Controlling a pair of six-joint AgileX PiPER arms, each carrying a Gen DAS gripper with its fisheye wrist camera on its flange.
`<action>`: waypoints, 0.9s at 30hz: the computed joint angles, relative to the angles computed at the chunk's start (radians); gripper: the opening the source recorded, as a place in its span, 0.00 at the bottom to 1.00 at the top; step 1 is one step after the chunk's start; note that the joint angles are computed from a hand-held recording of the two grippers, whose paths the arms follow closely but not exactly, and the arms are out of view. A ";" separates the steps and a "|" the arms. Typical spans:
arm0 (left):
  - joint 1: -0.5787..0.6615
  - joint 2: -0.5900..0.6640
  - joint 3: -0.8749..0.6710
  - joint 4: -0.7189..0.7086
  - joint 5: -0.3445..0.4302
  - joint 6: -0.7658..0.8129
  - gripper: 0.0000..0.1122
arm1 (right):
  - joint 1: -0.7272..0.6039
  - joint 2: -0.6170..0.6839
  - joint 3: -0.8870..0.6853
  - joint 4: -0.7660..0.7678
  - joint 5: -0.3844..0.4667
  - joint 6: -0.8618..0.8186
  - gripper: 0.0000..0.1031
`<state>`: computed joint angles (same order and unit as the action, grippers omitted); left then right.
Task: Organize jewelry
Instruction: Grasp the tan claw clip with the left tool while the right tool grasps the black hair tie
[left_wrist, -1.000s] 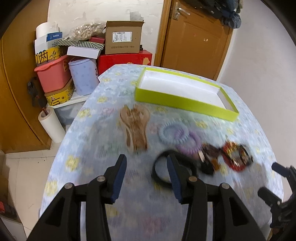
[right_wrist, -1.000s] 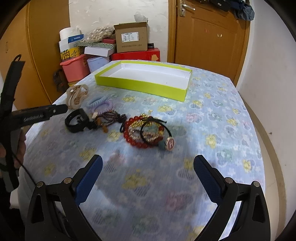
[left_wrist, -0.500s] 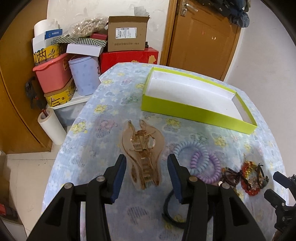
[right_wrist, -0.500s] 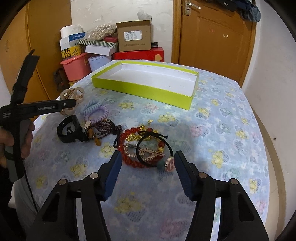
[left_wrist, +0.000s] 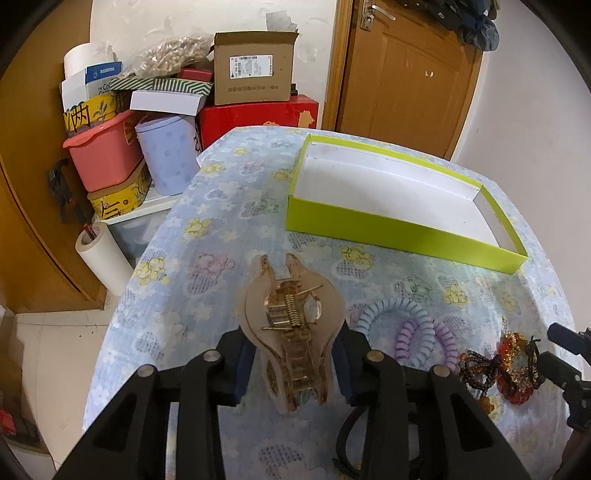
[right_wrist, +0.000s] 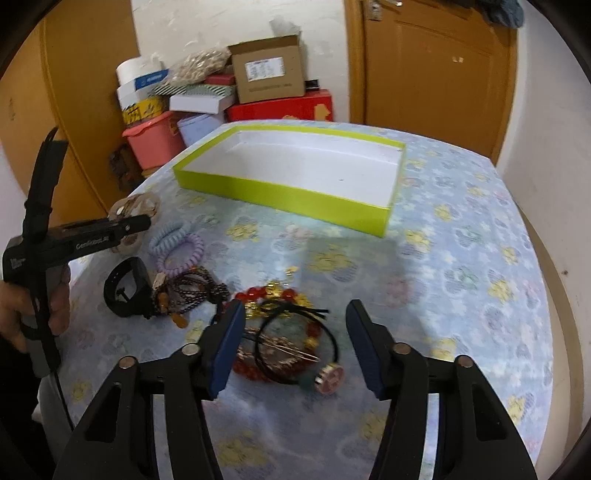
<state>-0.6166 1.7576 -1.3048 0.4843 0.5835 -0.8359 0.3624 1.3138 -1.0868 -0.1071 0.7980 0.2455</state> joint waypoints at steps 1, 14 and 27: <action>-0.001 0.001 -0.001 0.005 0.001 -0.001 0.34 | 0.004 0.011 -0.005 -0.006 0.004 0.002 0.45; -0.001 0.006 -0.007 0.049 0.007 -0.030 0.27 | 0.016 -0.002 -0.002 -0.080 0.023 0.054 0.03; -0.027 -0.082 0.034 0.109 0.003 -0.066 0.27 | -0.083 -0.137 -0.004 0.106 0.028 -0.064 0.03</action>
<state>-0.6433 1.6754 -1.2713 0.5933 0.5869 -0.9021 0.2798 1.1767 -1.0912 -0.0010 0.8265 0.1817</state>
